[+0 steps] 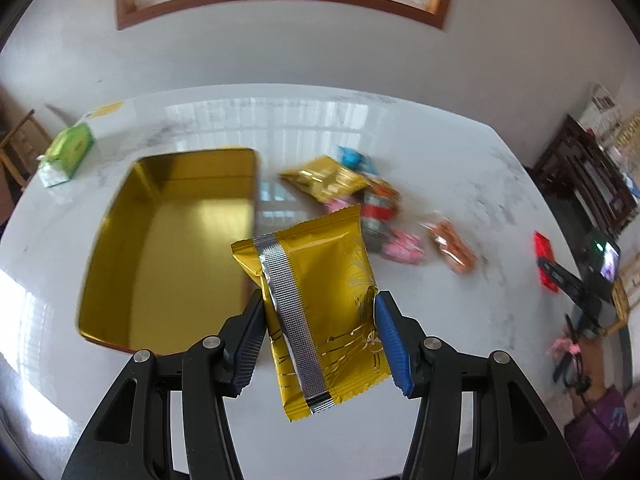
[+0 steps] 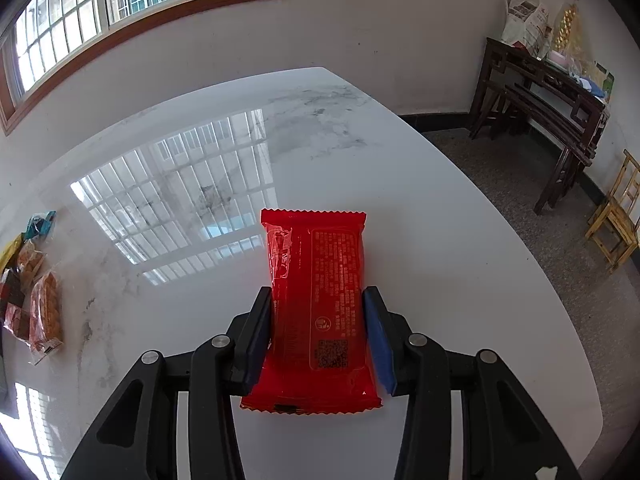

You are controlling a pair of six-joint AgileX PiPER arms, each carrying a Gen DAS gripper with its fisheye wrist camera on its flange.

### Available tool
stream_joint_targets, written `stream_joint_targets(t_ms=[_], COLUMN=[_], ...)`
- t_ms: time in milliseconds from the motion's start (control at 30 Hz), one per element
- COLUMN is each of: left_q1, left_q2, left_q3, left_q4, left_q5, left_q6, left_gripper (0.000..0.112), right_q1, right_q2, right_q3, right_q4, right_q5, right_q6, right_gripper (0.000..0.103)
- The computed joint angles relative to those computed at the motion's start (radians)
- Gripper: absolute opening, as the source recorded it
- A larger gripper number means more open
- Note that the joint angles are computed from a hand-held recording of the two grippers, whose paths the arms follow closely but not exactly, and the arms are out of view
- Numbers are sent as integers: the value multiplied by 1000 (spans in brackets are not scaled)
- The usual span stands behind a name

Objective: Organize snacks
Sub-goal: 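Lower the yellow bag into the gold tin and open the left gripper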

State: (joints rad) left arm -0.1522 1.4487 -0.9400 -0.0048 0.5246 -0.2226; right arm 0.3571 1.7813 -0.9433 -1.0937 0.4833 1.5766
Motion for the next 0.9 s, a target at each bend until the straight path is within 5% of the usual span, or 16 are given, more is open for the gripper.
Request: stream_joint_targets(t_ms=[500,900], left_q1=[269,344], left_q2=[206,406], left_q3=[-117,-323], left_q4=[99,40], left_q5=[-51,35], left_q6=[95,260], left_gripper=[55,55], right_q1=[6,6], right_q2=[8,10], right_q3=[-6,-6], right_q4=[0,-2], right_q5=[12,12], right_q6=[-2,-1], right_gripper=[42,42])
